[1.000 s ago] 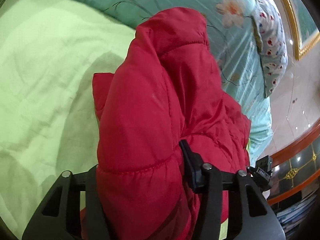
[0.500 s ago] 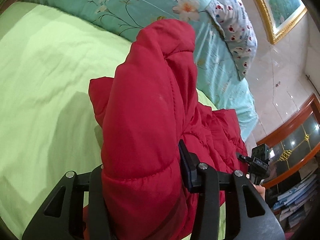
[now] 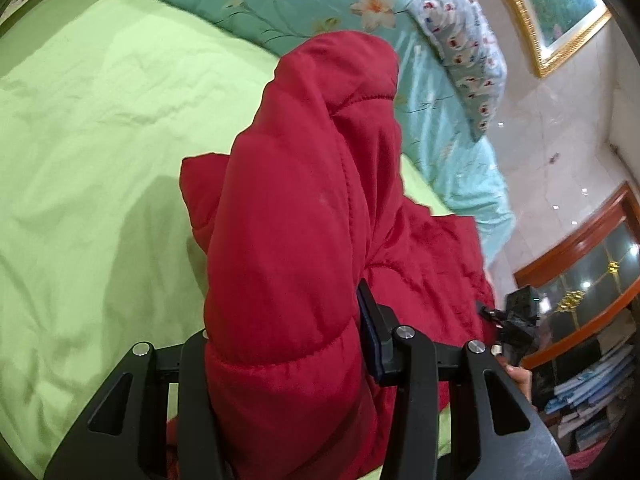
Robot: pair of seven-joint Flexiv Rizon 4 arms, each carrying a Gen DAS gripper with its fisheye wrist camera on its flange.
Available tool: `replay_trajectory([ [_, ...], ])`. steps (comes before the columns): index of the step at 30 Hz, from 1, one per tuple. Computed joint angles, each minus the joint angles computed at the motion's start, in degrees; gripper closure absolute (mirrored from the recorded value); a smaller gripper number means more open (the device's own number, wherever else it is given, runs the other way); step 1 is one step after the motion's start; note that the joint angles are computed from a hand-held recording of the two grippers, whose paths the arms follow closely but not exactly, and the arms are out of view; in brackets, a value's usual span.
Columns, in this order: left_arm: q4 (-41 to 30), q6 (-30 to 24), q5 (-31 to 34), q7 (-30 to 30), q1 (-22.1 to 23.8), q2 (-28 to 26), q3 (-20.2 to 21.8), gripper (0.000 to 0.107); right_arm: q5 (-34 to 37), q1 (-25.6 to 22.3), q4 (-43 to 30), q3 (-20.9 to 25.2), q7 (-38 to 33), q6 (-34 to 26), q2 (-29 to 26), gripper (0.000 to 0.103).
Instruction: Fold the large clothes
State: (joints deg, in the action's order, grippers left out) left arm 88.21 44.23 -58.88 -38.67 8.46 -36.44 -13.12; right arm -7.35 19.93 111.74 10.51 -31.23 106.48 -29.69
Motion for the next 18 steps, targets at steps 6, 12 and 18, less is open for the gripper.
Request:
replay_trajectory([
  [6, -1.20, 7.47, 5.27, -4.32, -2.61, -2.54, 1.10, 0.053, 3.77, 7.22, 0.02, -8.46, 1.41, -2.91, -0.46, 0.047],
  [12, 1.04, 17.44, 7.11, -5.31, -3.72, -2.70, -0.11, 0.032, 7.89, 12.43, 0.90, -13.68, 1.71, 0.52, -1.85, 0.040],
  [18, 5.08, 25.01, 6.31, -5.50, -2.20, -1.19, -2.74, 0.021, 10.91, 14.16, 1.49, -15.06, 0.49, 2.22, -2.25, 0.035],
])
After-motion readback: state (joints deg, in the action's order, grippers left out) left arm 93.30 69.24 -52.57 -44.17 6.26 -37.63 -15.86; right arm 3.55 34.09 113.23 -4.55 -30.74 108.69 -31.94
